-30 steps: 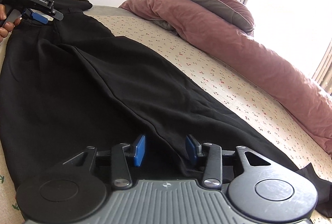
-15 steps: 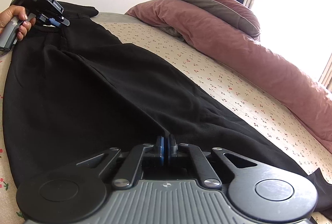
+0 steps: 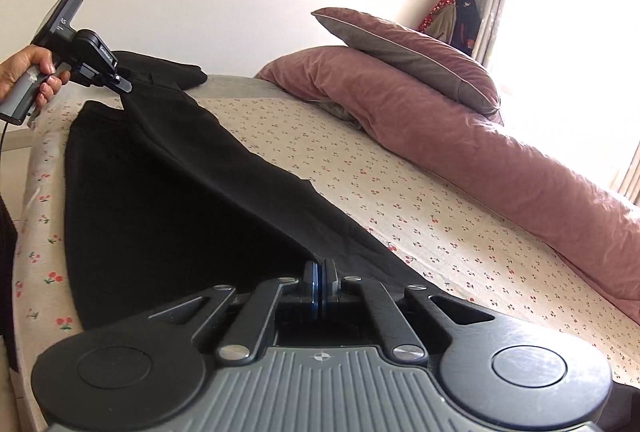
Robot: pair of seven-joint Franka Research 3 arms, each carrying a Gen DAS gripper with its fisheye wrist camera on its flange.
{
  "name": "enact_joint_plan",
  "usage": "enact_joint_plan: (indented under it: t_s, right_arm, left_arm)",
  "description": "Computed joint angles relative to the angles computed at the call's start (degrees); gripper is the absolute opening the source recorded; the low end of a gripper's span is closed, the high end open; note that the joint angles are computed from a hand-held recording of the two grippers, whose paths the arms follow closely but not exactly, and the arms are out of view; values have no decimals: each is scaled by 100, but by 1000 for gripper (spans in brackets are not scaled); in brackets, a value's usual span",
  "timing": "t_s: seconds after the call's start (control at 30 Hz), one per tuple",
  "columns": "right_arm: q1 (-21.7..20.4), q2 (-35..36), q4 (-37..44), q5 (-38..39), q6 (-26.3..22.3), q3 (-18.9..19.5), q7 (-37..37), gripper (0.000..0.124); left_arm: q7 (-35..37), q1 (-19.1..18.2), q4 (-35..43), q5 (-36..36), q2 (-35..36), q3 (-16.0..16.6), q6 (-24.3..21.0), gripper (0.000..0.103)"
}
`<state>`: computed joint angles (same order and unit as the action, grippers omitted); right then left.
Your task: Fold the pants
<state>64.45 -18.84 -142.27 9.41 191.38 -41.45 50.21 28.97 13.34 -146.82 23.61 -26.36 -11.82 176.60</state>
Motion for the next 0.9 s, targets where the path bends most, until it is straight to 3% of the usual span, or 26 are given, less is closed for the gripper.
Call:
enact_joint_plan:
  t_s: [0.1, 0.33, 0.53, 0.67, 0.73, 0.9]
  right_arm:
    - [-115, -504, -207, -38, -441, 114, -288, 0]
    - [-147, -1183, -311, 180, -1685, 152, -1084, 0]
    - [-368, -1402, -365, 526, -2262, 401, -1423, 0]
    - [-545, -1345, -323, 742, -2605, 578, -1600, 0]
    - [-680, -1199, -251, 851, -2811, 673, -1613, 0]
    - [-1184, -750, -105, 947, -3218, 1140, -1516, 3]
  left_arm:
    - [370, -491, -142, -183, -261, 375, -417, 1]
    - [1135, -1085, -593, -693, -914, 896, -1032, 1]
    - [1594, -1158, -674, -902, -1231, 884, -1523, 2]
    - [2076, -1352, -627, -1096, -1151, 1051, -1997, 5]
    - [2214, -1392, -658, -1246, -1126, 1112, -2024, 6]
    - [2183, -1200, -662, -1220, -1188, 868, -2054, 15]
